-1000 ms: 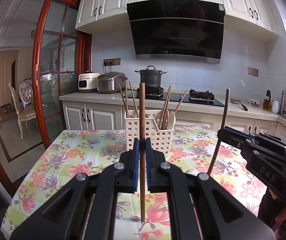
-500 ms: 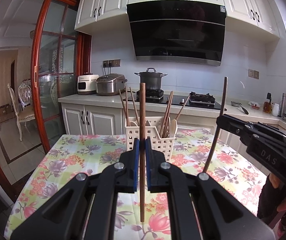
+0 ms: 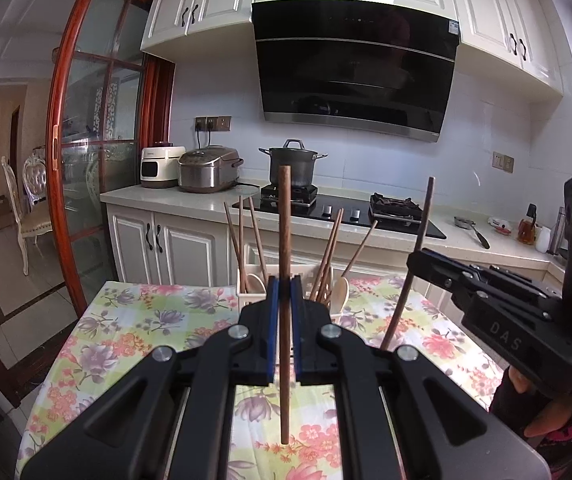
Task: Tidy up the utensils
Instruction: 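Lift both held chopsticks upright and carry them over the white basket, then lower both held chopsticks into the white basket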
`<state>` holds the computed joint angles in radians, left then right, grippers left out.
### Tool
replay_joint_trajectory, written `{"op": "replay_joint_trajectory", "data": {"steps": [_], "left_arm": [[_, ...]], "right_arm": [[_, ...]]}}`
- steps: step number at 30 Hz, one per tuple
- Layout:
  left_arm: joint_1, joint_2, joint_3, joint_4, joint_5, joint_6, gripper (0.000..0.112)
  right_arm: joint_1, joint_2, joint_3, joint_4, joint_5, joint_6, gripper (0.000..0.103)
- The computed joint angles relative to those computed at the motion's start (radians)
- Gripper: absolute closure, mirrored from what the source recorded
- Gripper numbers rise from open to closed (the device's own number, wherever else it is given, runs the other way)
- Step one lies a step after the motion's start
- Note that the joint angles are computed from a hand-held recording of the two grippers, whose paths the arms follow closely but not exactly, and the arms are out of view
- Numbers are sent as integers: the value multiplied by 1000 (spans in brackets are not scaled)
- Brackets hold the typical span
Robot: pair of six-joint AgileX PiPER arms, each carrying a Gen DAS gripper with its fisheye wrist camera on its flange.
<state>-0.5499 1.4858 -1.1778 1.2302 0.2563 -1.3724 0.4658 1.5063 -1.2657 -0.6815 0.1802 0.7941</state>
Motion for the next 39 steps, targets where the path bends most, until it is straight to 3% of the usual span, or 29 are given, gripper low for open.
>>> {"op": "replay_joint_trajectory", "data": {"steps": [4, 9, 26, 39], "left_arm": [[25, 55, -113, -245, 13, 259, 106], [54, 118, -261, -503, 57, 525, 106], [36, 312, -717, -581, 274, 746, 106], [79, 518, -1112, -782, 393, 954, 106]], "right_arm": [[-25, 52, -104, 214, 39, -210, 97], [-39, 110, -216, 287, 97, -304, 97], [-113, 310, -626, 509, 270, -522, 97], [-156, 493, -916, 664, 385, -655, 97]]}}
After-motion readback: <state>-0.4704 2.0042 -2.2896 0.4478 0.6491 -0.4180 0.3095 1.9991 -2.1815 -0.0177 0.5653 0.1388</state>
